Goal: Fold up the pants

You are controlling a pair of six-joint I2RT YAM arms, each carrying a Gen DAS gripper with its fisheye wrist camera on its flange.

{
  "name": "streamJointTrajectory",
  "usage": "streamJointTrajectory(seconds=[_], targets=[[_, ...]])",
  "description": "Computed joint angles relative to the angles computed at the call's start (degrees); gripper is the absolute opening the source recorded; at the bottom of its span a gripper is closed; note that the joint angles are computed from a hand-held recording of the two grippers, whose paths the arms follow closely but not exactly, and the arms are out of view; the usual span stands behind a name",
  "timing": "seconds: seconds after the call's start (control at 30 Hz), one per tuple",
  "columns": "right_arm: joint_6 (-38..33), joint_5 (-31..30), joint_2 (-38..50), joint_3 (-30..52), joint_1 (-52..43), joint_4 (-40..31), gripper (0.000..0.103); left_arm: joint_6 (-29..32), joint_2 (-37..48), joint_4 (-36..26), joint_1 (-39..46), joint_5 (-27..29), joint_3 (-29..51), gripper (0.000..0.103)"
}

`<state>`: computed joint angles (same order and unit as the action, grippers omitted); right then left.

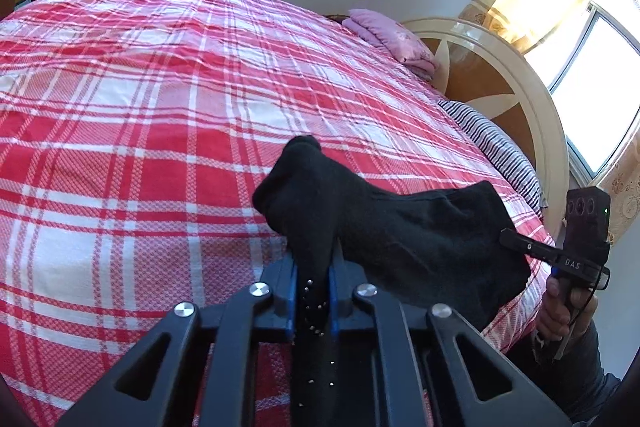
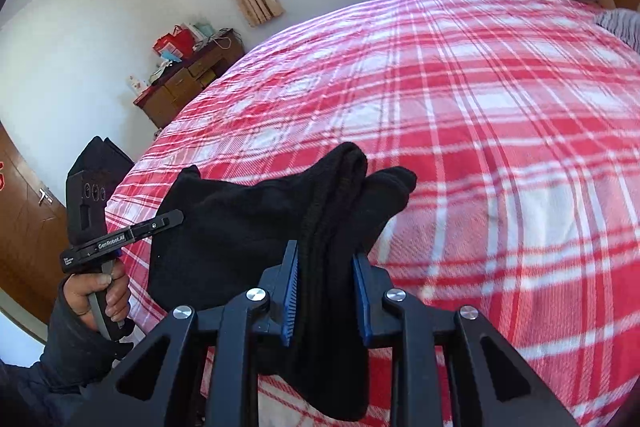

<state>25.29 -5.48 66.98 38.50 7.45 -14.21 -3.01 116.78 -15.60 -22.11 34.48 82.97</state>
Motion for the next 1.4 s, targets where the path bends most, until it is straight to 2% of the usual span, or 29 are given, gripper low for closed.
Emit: streamJointTrajectory(seconds=[0.2, 0.47, 0.67, 0.9, 1.13, 1.4], targets=[[-3.47, 0.39, 9.56, 10.54, 1.70, -0.92, 0.025, 1.52, -2.86, 1.15, 0.71, -5.74, -0.73, 0.012], [-7.70, 0.53, 27.13, 29.81, 5.15, -3.11, 0.025, 4.20, -4.77, 1.25, 4.35, -11.26, 0.13, 0.012], [-7.88, 0.00, 37.61, 41.97, 7.74, -4.62, 0.025, 4.74, -5.88, 2.35, 8.14, -14.20, -0.56, 0.012], [-7.44, -0.07, 48.79, 55.85, 10.64, -7.98, 0.025, 6.21, -7.35, 2.86, 12.53, -14.81, -1.61, 0.012], [-8.32, 2.09, 59.37, 72.49, 13.69, -15.64, 0.025, 6.52, -7.20, 4.14, 15.60, -15.62, -1.42, 0.012], [-7.93, 2.29, 74.22, 96.88, 14.97, -25.97, 0.025, 6.04, -4.18, 5.30, 18.12, -18.01, 0.61, 0.012]])
